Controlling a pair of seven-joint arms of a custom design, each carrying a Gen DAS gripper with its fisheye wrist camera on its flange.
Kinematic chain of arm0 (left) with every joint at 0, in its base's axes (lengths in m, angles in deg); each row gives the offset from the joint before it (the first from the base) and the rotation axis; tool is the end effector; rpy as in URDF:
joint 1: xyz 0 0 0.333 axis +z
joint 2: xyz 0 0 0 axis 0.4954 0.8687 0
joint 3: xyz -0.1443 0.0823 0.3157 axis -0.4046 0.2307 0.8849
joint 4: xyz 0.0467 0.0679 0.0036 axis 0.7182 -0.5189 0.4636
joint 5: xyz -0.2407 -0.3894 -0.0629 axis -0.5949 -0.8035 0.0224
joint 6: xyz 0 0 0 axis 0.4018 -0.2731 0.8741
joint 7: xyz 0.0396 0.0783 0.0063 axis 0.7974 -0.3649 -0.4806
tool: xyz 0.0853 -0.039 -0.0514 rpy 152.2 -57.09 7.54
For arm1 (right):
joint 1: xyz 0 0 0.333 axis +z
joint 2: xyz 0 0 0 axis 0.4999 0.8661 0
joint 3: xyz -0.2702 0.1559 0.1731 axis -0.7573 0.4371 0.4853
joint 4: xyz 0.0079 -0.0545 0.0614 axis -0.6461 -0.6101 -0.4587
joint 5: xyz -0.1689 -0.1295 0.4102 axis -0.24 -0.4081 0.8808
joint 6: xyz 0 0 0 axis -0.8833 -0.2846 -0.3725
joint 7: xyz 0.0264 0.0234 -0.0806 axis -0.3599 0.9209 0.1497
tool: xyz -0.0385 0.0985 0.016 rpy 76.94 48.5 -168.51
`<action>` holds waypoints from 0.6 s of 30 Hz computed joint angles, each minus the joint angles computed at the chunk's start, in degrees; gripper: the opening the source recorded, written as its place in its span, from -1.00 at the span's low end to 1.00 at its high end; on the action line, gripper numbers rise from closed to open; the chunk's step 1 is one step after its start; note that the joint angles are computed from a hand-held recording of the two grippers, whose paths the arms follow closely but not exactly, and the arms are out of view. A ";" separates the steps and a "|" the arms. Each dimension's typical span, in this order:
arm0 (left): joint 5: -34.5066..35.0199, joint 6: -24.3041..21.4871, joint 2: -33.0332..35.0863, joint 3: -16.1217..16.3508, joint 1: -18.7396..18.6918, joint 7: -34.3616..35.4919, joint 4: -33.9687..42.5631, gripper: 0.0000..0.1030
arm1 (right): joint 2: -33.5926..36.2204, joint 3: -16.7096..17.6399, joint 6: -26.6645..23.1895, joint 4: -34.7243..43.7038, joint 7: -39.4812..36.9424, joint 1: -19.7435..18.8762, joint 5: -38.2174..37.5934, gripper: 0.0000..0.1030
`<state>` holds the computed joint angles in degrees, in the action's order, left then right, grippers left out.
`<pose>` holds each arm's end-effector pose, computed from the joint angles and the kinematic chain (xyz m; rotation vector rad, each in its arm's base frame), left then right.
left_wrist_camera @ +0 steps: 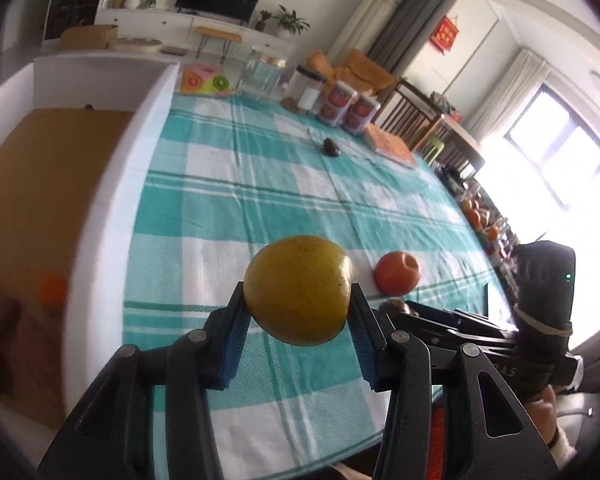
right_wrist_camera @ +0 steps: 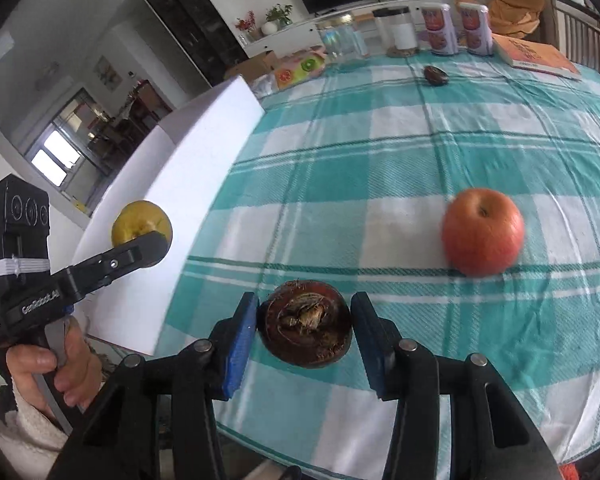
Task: Organize fruits
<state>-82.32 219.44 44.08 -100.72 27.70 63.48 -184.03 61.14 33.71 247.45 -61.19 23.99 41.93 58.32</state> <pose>0.7199 -0.2151 0.4872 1.4759 -2.3849 1.2749 0.6202 0.1192 0.4577 -1.4783 1.8815 -0.2161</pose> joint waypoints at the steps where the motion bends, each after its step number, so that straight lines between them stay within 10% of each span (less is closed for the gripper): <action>1: -1.21 0.85 -1.12 0.21 0.77 0.59 -0.44 -0.05 | 1.28 0.48 -0.54 2.66 -3.29 0.40 2.94 -0.07; 7: 8.59 11.52 -1.52 5.66 1.05 -10.37 -0.61 -0.05 | 12.23 5.70 -8.09 21.48 -15.13 0.87 9.08 -0.07; 16: 38.26 12.53 6.19 15.70 -2.69 -41.34 2.90 -0.01 | 28.76 7.13 -15.31 41.76 -6.75 5.44 -6.44 -0.06; 18: 41.15 13.65 6.49 15.97 -2.84 -45.20 2.73 0.39 | 28.96 5.91 -13.30 41.92 -3.60 6.35 -10.17 0.05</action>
<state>-41.17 233.09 50.57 -84.75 24.85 18.29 -181.30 90.09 39.62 234.15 -19.27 20.39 48.29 48.14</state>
